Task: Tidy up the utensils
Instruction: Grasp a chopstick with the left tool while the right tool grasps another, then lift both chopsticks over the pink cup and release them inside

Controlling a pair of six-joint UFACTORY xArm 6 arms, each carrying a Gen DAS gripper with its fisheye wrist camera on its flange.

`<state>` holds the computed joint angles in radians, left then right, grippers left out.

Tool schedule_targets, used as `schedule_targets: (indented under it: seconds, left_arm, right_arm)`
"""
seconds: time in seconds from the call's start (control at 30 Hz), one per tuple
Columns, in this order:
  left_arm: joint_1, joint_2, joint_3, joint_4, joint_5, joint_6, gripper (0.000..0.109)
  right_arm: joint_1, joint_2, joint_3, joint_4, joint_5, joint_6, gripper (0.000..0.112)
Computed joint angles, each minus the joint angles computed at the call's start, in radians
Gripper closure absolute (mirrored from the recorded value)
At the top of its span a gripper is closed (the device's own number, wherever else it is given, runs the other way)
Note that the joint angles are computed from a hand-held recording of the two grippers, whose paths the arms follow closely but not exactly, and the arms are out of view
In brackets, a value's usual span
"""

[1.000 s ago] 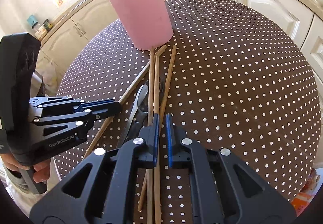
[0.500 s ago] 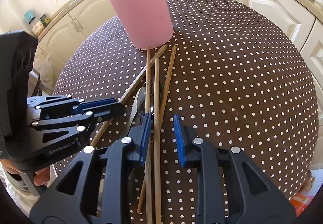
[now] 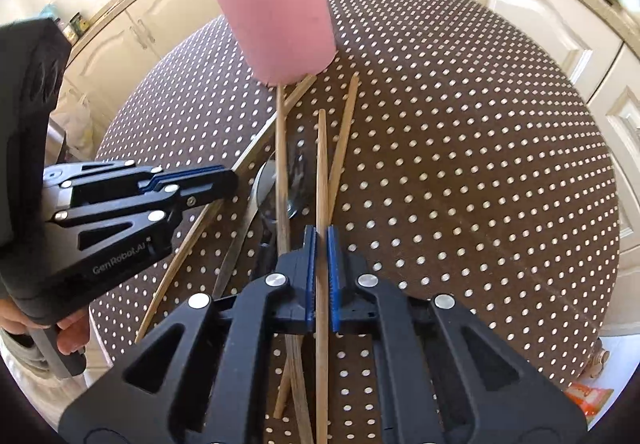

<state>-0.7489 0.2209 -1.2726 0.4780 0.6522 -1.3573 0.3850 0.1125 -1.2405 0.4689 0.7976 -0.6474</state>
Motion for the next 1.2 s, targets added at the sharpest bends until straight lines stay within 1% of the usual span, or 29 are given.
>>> schedule_targets:
  seconds: [0.17,0.23,0.27,0.37,0.4,0.47,0.5,0.6,0.7,0.83,0.9,1.0,1.07,1.2]
  left_arm:
    - [-0.009,-0.047,0.051,0.071,-0.018,-0.071,0.103]
    - [-0.015,-0.058,0.057,0.103,-0.018,-0.092,0.103]
    - [-0.017,-0.068,0.068,0.115,-0.024,-0.1,0.103]
    - [-0.023,-0.109,0.109,0.209,-0.045,-0.173,0.103]
    - [-0.031,-0.115,0.105,0.247,-0.029,-0.201,0.103]
    - [-0.053,-0.123,0.086,0.319,0.043,-0.248,0.103]
    - [-0.063,-0.129,0.081,0.36,0.064,-0.273,0.103]
    - [-0.085,-0.149,0.079,0.437,0.1,-0.329,0.103]
    - [-0.121,-0.161,0.07,0.522,0.154,-0.369,0.103]
    - [-0.143,-0.183,0.078,0.661,0.169,-0.461,0.103]
    - [-0.142,-0.204,0.096,0.74,0.154,-0.524,0.103]
    - [-0.135,-0.199,0.083,0.844,0.145,-0.591,0.103]
    - [-0.141,-0.197,0.074,0.912,0.173,-0.633,0.103]
    - [-0.126,-0.188,0.052,1.006,0.187,-0.688,0.103]
  right_arm:
    - [-0.016,0.004,-0.009,0.024,0.008,-0.015,0.106]
    - [-0.018,0.002,-0.007,0.027,-0.005,-0.015,0.106]
    - [-0.02,-0.002,-0.004,0.042,-0.011,-0.024,0.106]
    - [-0.031,-0.036,0.022,0.12,-0.034,-0.071,0.106]
    - [-0.037,-0.044,0.023,0.146,-0.037,-0.092,0.106]
    - [-0.042,-0.064,0.031,0.213,-0.06,-0.141,0.106]
    - [-0.045,-0.073,0.035,0.245,-0.064,-0.166,0.106]
    - [-0.042,-0.105,0.053,0.321,-0.116,-0.228,0.106]
    - [-0.048,-0.123,0.06,0.376,-0.126,-0.267,0.106]
    - [-0.052,-0.129,0.055,0.442,-0.127,-0.301,0.106]
    - [-0.041,-0.132,0.05,0.463,-0.136,-0.301,0.106]
    - [-0.037,-0.134,0.03,0.512,-0.139,-0.32,0.106]
    - [-0.028,-0.132,0.018,0.559,-0.164,-0.347,0.106]
    - [-0.013,-0.13,-0.006,0.653,-0.204,-0.398,0.106]
